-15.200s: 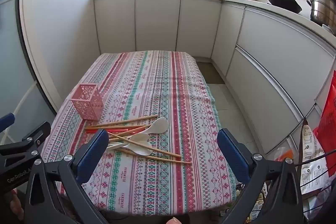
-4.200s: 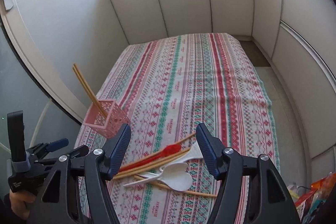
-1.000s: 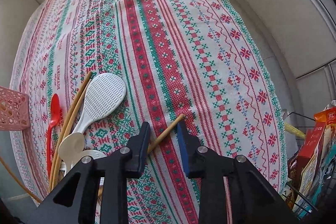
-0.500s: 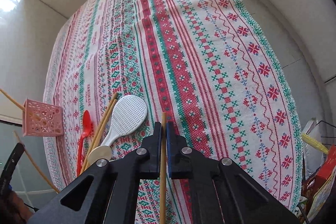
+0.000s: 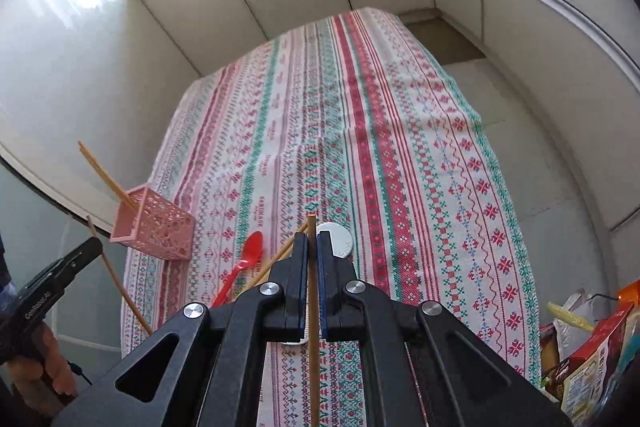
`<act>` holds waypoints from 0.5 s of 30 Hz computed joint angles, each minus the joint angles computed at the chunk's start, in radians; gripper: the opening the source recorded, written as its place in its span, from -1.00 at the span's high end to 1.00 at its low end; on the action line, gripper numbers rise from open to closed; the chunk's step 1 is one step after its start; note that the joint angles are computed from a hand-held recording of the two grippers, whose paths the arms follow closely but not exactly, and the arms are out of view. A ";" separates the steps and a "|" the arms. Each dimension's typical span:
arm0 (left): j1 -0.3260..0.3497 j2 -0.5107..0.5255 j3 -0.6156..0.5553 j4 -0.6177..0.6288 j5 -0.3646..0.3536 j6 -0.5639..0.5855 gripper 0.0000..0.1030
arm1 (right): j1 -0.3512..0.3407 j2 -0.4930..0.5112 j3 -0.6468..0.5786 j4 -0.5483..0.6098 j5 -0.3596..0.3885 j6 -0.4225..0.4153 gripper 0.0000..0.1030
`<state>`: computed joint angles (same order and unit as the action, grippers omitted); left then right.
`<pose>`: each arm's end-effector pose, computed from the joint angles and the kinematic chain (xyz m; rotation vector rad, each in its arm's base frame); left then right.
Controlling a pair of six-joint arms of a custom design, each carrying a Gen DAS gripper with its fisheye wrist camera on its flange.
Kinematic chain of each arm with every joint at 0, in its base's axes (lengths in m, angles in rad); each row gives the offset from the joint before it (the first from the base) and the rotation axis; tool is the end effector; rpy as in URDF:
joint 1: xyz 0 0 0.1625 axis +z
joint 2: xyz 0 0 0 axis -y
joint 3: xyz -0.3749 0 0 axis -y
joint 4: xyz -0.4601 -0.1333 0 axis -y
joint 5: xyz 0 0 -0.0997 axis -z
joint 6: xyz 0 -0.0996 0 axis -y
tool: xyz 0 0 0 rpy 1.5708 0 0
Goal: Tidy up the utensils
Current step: 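Carry both chopsticks over the pink holder and lower them in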
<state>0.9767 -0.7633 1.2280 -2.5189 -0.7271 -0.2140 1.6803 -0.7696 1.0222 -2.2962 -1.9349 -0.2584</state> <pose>-0.2764 -0.7802 0.2032 0.1907 2.3824 -0.9576 0.1897 -0.8301 0.2709 0.3738 -2.6598 0.6079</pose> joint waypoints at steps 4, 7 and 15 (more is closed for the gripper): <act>-0.021 -0.010 0.024 -0.081 0.016 0.051 0.90 | 0.024 -0.032 0.048 -0.099 0.018 -0.060 0.92; -0.034 -0.011 0.031 -0.141 0.030 0.093 0.91 | 0.036 -0.051 0.078 -0.162 0.037 -0.100 0.92; -0.066 -0.017 0.056 -0.368 0.063 0.229 0.91 | 0.054 -0.074 0.105 -0.256 0.081 -0.142 0.92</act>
<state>0.9104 -0.7800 1.2839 -2.8867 -0.6646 0.0150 1.7340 -0.8433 1.1274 -2.5519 -1.8536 -0.4003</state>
